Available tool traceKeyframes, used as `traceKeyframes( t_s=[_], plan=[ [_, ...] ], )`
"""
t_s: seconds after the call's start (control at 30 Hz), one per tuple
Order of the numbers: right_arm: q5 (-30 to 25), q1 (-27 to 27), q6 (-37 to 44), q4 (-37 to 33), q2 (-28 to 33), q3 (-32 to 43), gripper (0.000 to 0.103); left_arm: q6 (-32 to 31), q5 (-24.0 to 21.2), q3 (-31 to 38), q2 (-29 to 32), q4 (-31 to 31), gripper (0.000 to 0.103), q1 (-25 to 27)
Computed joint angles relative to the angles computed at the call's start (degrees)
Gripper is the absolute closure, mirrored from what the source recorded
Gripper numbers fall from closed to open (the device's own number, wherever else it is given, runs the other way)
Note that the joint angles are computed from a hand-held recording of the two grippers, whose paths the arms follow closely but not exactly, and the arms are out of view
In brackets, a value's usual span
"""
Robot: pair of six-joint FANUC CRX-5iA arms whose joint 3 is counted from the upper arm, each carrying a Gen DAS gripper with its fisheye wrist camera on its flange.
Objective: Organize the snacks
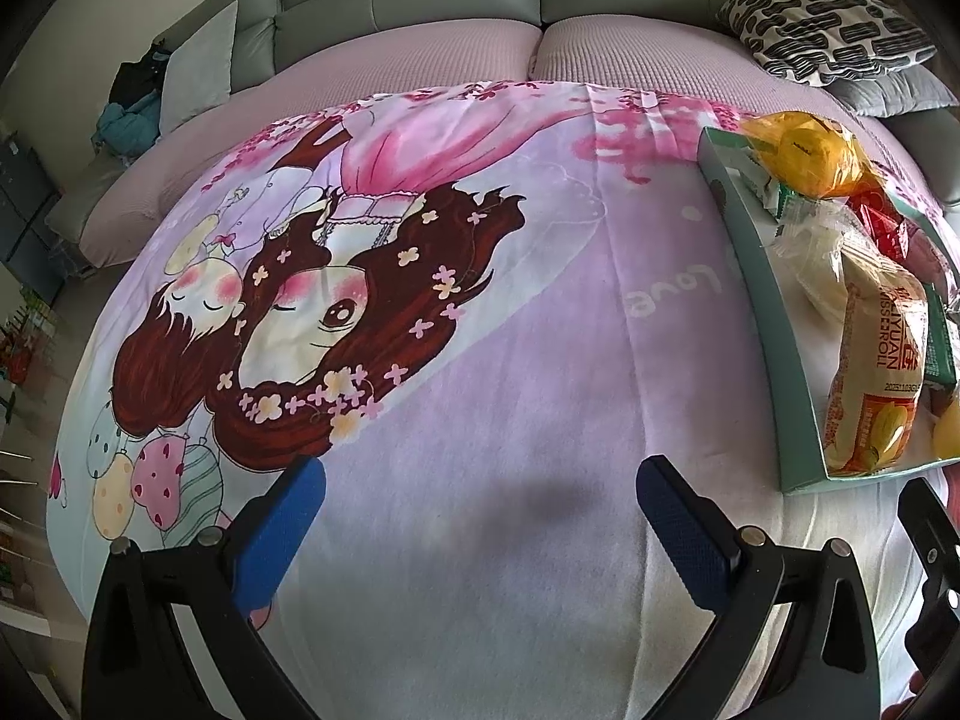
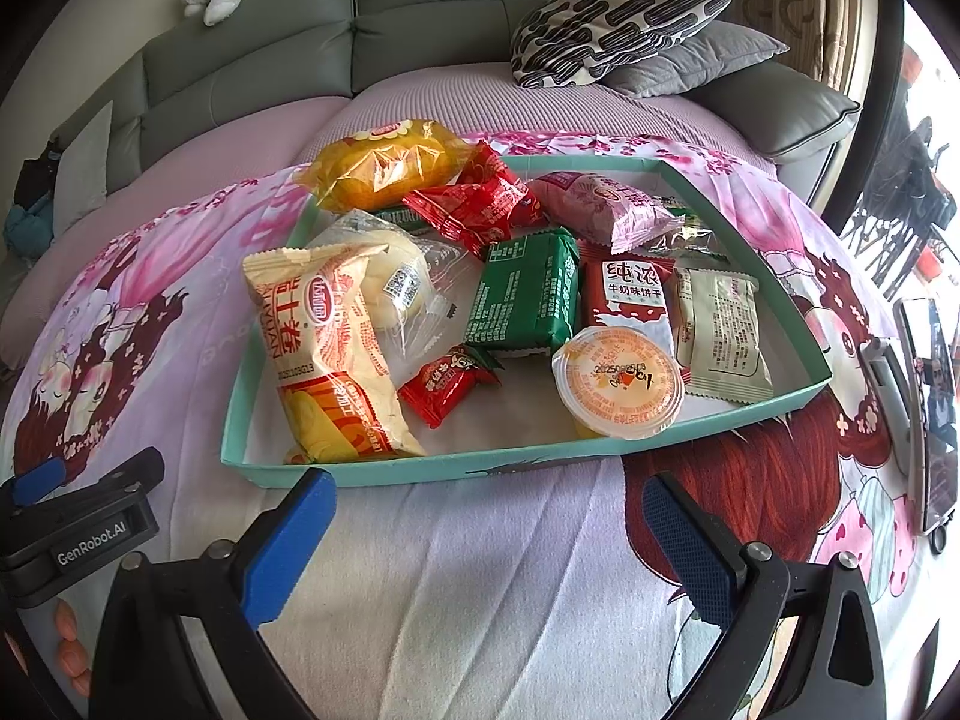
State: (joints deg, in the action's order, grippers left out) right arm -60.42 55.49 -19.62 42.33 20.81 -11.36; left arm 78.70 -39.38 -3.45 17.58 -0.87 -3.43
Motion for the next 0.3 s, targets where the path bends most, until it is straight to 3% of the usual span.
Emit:
traceKeyframes(
  t_s=[0.3],
  plan=[
    [0.1, 0.0, -0.2, 0.0, -0.1, -0.2, 0.000, -2.0, 1.2, -1.1, -0.6, 1.4, 0.000, 0.1]
  ],
)
